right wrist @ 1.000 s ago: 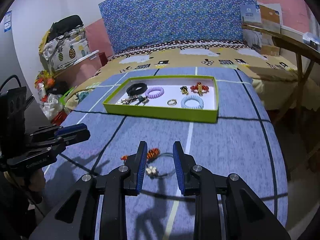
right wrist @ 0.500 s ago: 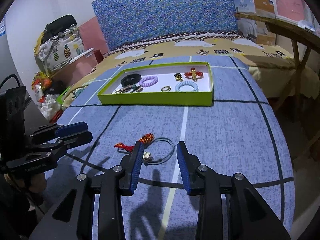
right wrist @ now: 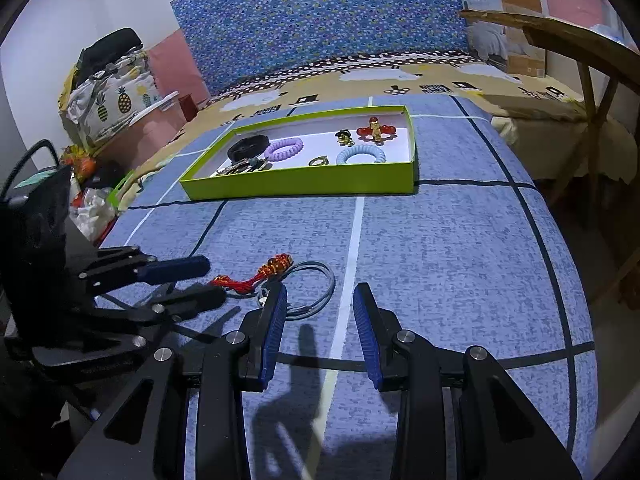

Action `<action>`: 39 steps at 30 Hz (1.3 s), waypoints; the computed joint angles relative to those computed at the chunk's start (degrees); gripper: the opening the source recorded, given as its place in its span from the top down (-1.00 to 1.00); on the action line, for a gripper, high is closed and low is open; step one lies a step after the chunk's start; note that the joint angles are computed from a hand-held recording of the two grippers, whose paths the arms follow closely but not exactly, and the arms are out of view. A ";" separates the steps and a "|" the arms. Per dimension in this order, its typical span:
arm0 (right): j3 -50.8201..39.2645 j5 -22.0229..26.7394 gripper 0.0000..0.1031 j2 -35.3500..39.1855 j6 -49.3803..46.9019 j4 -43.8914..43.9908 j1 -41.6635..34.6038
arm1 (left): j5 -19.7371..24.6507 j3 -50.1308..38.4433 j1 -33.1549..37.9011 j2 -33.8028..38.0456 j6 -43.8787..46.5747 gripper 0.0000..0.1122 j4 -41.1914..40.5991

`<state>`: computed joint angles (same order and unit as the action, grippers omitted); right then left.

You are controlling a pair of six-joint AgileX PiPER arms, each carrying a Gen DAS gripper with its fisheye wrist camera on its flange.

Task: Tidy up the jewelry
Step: 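Grasp the red tassel keychain with left tool while right tool grasps grey flower hair tie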

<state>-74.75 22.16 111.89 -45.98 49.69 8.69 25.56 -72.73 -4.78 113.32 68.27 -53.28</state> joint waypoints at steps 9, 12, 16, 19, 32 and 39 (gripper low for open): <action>-1.20 0.77 0.31 1.02 1.40 -0.84 -0.20 | -1.71 -2.33 -2.98 1.43 -10.51 0.82 12.04; -1.53 1.02 0.31 1.28 1.92 -1.20 -0.06 | -2.38 -1.62 -2.95 0.92 -9.88 0.86 11.39; -1.84 1.33 0.31 1.53 0.91 -0.71 0.43 | -2.83 -0.39 -1.74 0.07 -6.50 0.87 6.59; -2.06 1.60 0.31 1.80 -0.56 -0.27 1.25 | -2.55 0.48 -0.34 -0.49 -4.08 0.87 2.56; -6.03 1.63 0.31 5.00 2.96 -9.76 4.78 | -1.11 2.35 3.76 -1.35 -1.13 0.87 -3.54; -6.31 -0.08 0.63 5.21 8.27 -18.84 6.80 | -0.59 2.32 4.56 -1.23 -0.79 0.87 -4.27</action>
